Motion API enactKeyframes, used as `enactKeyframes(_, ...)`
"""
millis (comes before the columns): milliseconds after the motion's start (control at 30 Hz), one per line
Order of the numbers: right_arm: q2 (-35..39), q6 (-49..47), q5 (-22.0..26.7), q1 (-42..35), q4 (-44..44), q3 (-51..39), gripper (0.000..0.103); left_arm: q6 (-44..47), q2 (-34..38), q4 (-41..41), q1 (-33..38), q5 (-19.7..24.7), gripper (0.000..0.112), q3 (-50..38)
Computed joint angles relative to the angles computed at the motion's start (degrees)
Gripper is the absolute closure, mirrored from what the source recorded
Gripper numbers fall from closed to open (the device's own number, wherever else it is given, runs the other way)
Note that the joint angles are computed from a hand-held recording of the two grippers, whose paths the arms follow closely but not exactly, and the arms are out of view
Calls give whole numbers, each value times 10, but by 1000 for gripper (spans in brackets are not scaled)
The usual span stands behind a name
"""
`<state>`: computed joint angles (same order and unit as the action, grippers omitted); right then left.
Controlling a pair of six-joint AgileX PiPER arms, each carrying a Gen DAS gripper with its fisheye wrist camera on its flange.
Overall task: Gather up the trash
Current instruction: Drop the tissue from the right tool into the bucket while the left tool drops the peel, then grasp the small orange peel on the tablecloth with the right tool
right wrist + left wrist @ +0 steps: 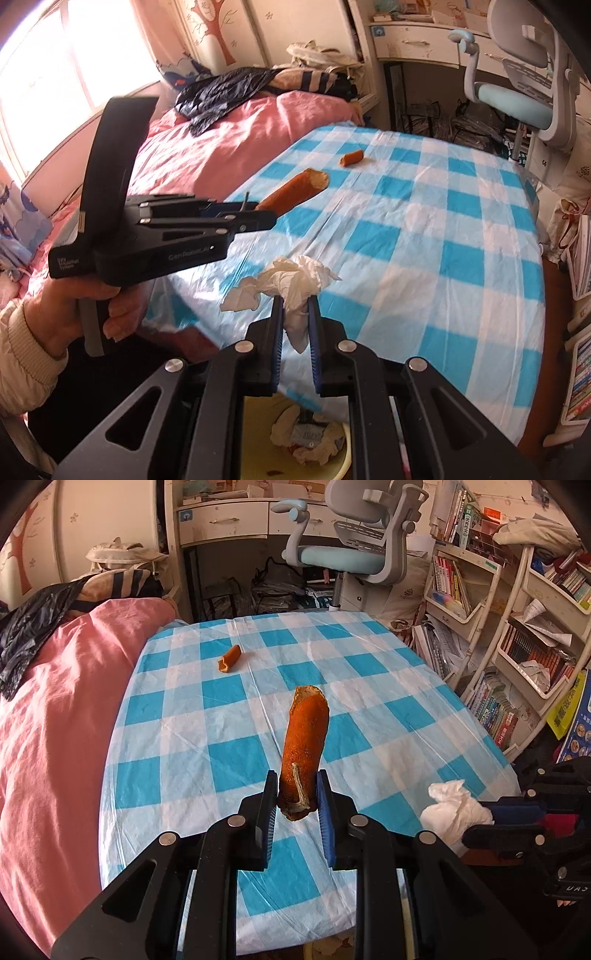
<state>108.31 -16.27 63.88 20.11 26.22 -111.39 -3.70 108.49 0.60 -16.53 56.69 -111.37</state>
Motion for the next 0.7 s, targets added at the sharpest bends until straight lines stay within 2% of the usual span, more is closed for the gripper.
enactKeyframes(167,-42,-13,3,12,1,73,89,-3,-50,-4,-13,-21,92,83)
enactKeyframes(300,-65,-23,18,17,5,119,85,-6,-84,-9,-24,-30,92,141)
enactKeyframes(333,-70,-21,19,19,0,130,82,-5,-93,-12,-27,-30,92,156)
enactKeyframes(400,-86,-7,7,18,-14,156,66,-2,-108,-24,-31,-29,92,184)
enactKeyframes(500,-96,11,-10,-2,-13,169,63,11,-126,-55,-42,-13,92,226)
enactKeyframes(600,-98,52,-31,-23,-20,172,59,55,-123,-114,-50,46,91,256)
enactKeyframes(633,-98,68,-41,-29,-23,172,57,67,-121,-126,-54,65,86,266)
enactKeyframes(700,-88,83,-48,-35,-22,161,57,65,-129,-107,-71,71,75,282)
